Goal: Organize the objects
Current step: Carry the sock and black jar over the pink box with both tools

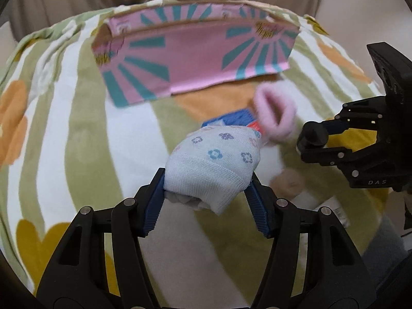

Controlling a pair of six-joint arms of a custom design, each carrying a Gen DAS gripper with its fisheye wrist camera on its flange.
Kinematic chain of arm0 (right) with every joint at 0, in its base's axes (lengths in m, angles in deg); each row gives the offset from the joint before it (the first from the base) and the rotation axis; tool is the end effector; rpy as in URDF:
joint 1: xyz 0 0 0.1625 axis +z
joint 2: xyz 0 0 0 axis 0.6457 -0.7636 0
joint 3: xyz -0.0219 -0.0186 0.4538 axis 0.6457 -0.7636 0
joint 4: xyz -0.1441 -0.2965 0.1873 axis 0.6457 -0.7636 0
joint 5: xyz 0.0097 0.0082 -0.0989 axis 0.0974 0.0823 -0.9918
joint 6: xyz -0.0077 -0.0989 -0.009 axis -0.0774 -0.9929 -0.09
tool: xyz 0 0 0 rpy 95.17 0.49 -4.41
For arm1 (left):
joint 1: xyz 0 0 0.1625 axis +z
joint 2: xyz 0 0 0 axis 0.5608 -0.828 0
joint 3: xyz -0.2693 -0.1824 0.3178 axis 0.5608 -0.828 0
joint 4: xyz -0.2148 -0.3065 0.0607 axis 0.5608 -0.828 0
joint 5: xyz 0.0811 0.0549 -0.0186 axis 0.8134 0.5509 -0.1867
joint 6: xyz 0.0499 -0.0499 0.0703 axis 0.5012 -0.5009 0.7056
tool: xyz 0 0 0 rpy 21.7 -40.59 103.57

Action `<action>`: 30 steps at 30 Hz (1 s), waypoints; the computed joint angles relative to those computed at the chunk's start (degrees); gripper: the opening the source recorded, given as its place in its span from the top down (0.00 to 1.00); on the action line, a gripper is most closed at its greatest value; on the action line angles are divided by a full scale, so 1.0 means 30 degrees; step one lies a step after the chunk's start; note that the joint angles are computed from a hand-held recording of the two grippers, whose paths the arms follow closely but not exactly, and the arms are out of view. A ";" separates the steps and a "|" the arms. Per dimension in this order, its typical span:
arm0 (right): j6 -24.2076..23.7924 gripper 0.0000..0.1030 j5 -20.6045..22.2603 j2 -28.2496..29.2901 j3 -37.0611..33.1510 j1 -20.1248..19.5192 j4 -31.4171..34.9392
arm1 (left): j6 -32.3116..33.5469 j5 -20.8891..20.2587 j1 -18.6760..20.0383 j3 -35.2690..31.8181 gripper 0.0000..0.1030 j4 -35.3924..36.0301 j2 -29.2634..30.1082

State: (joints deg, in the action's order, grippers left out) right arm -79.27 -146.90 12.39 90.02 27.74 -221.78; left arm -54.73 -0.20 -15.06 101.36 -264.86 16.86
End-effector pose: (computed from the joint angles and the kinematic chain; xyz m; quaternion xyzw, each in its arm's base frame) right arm -0.0353 -0.3877 0.2120 0.4925 -0.8431 0.0307 0.2138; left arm -0.2704 -0.3075 -0.0691 0.1377 0.9020 -0.2657 0.3111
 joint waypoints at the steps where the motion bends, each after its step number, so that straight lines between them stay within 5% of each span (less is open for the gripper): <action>1: 0.0293 0.67 -0.0079 -0.0334 -0.0146 0.0221 0.0534 | 0.0130 -0.0007 0.0014 -0.0196 0.45 0.0471 -0.0367; 16: 0.4630 0.67 -0.1392 -0.3620 -0.2962 0.4035 0.7100 | 0.1320 0.0062 0.0188 -0.3496 0.45 0.7275 -0.4206; 30: 0.9295 0.67 -0.2033 -0.2879 -0.6271 0.7000 0.8706 | 0.2643 0.1250 0.1215 -0.6035 0.45 1.0019 -0.5439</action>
State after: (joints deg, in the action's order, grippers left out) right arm -51.39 -153.00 3.75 71.20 48.73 -195.66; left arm -46.80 3.55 -11.42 83.26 -234.81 0.54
